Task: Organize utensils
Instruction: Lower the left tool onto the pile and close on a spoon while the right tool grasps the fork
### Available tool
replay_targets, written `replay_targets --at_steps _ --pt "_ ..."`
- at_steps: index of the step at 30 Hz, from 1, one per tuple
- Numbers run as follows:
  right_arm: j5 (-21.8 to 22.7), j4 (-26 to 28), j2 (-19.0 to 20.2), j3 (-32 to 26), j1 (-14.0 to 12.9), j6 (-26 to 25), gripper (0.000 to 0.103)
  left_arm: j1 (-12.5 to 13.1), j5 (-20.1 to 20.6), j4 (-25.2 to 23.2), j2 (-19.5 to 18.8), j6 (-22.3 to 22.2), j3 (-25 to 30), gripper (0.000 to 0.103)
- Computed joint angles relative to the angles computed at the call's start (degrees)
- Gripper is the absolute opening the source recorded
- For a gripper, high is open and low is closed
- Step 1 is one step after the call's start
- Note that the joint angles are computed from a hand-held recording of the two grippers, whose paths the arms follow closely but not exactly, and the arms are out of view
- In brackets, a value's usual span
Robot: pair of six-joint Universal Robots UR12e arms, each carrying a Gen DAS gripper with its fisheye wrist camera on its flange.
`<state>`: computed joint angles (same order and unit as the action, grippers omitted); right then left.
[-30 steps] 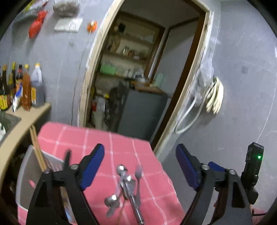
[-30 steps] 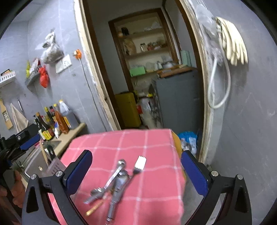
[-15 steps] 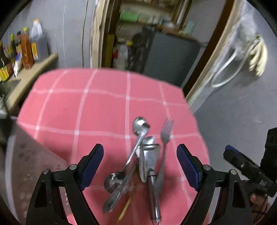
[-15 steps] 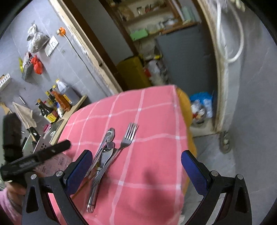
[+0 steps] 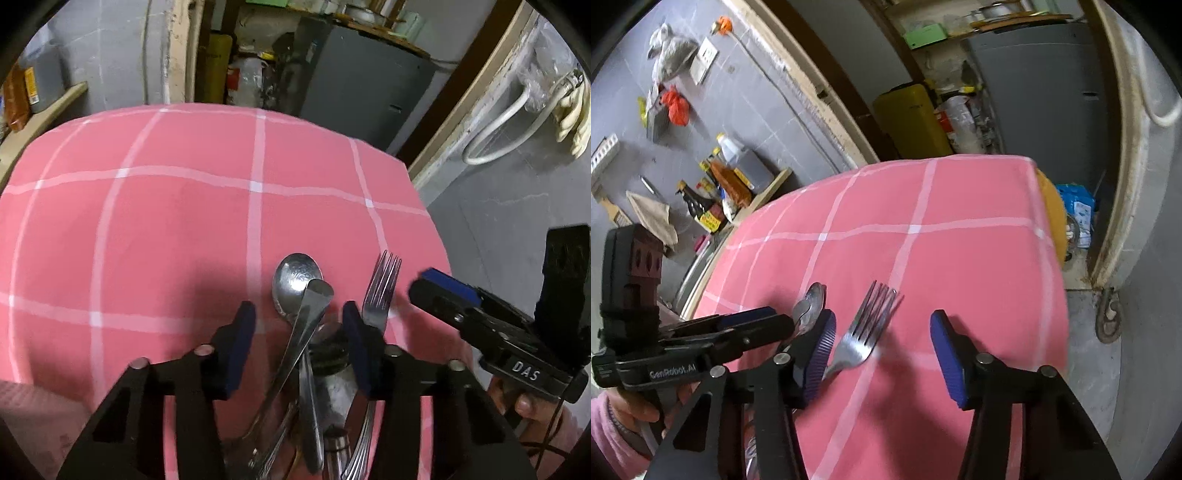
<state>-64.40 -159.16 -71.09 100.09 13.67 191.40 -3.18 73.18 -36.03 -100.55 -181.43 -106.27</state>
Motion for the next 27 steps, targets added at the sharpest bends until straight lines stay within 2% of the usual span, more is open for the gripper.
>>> replay_targets --at_steps 3,8,10,12,19,23,27 --pt "0.03 1.26 1.01 -1.12 0.15 -1.57 0.045 -0.21 -0.12 -1.75 -0.7 1.03 0.68 0.029" --pt "0.09 2.22 2.09 -2.38 0.27 -3.8 0.037 -0.28 -0.84 -2.58 -1.15 0.75 1.18 0.024" --pt "0.65 2.63 2.44 -2.88 0.16 -4.23 0.031 -0.29 -0.67 -3.5 -1.38 0.97 1.64 0.017" --pt "1.05 2.94 2.65 -3.12 0.1 -4.54 0.025 -0.22 -1.08 -3.94 -1.37 1.12 1.75 0.017" --pt "6.51 4.9 3.18 -3.42 -0.63 -3.3 0.014 -0.03 -2.02 -5.26 -0.98 1.75 1.77 0.015" --pt "7.05 3.12 2.97 -2.89 -0.52 -1.85 0.007 0.44 -2.81 -5.41 -0.69 0.89 1.71 0.014" --pt "5.7 1.36 2.3 -2.1 0.21 -0.95 0.006 0.46 -2.45 -4.03 0.22 1.33 1.05 0.013"
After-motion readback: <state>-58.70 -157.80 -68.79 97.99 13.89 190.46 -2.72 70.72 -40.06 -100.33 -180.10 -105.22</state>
